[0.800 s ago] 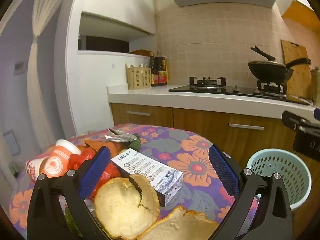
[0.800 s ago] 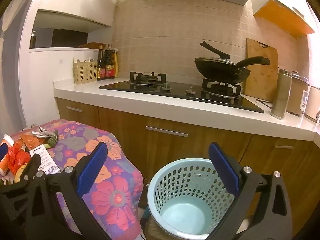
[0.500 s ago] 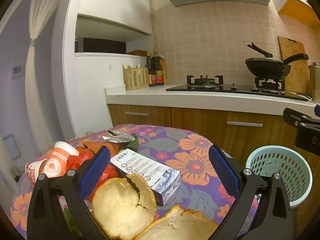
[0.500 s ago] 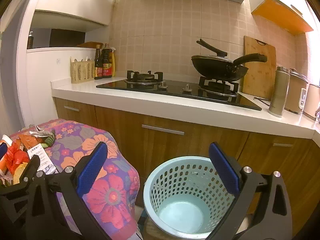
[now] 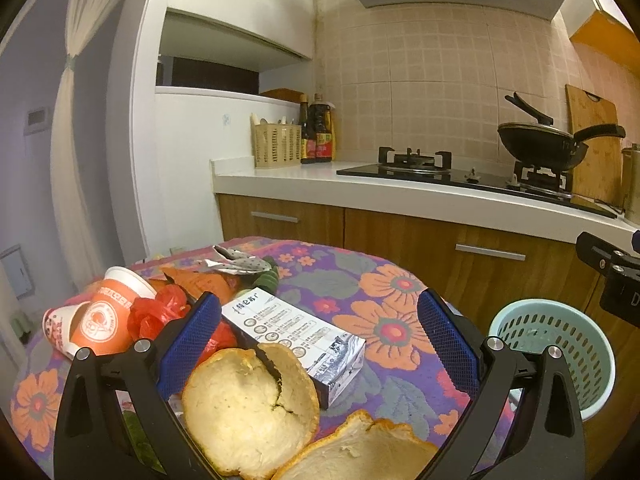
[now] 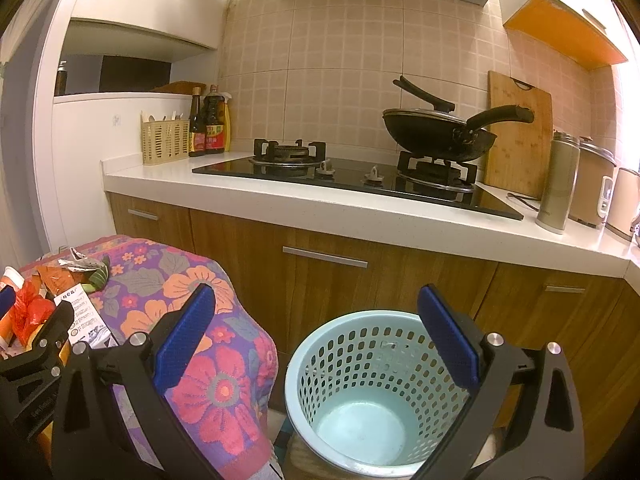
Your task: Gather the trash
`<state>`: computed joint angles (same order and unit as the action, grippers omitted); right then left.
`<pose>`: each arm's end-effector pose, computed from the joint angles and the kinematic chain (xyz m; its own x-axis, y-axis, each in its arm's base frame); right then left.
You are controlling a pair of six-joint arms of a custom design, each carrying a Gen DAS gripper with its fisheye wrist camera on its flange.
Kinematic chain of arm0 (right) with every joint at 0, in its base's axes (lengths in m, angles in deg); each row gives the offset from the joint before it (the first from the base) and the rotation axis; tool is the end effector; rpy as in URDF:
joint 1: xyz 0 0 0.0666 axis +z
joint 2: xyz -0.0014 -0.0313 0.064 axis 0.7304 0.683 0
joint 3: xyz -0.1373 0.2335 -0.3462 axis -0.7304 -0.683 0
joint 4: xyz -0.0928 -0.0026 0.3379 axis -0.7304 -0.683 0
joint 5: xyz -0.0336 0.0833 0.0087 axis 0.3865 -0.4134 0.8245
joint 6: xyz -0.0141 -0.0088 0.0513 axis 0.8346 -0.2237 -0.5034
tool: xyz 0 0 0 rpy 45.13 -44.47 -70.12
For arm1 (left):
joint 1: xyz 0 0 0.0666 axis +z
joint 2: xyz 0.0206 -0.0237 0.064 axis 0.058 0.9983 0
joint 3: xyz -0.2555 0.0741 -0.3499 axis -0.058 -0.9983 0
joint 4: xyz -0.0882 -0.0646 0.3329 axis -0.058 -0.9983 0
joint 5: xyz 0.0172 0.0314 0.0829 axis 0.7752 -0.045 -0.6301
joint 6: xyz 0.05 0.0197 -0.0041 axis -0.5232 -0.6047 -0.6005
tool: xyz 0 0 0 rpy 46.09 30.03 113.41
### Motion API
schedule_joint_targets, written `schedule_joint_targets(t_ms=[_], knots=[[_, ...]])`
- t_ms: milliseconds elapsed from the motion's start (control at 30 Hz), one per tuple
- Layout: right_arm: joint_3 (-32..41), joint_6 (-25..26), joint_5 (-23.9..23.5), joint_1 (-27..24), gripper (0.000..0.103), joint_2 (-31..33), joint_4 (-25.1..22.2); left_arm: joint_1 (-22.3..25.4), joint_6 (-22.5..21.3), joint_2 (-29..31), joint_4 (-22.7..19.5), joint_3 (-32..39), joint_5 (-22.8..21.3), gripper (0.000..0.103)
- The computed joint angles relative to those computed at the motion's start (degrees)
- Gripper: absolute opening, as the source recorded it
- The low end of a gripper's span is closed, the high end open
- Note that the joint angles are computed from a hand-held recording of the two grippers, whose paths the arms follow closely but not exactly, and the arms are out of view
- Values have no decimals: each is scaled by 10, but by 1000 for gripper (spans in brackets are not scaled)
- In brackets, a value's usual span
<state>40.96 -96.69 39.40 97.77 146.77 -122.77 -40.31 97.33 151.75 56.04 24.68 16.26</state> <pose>0.2818 0.2936 0.4446 -0.3605 0.1736 -0.9165 0.5651 0.8223 -0.0666 0.3722 -0.3364 0.3914 -0.2978 0.1055 -0.9488 0.3298 0.9441 0.0015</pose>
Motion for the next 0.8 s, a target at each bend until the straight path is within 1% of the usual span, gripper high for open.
schedule_joint_targets(t_ms=[100,300,400,500,633,800], knots=[[-1,4,-2,-1,96,-1,4,1,15,0,-7,1,4,95],[-3,6,-2,-1,96,-2,7,-1,0,1,-1,0,-1,95],[-3,5,-2,-2,96,0,5,0,6,1,-11,4,3,95],[-2,4,-4,-3,96,2,4,1,8,1,-10,3,6,95],[-5,9,-6,-5,96,0,11,1,5,1,-18,6,5,95],[-6,11,-11,-7,96,-2,15,2,2,1,-13,4,3,95]])
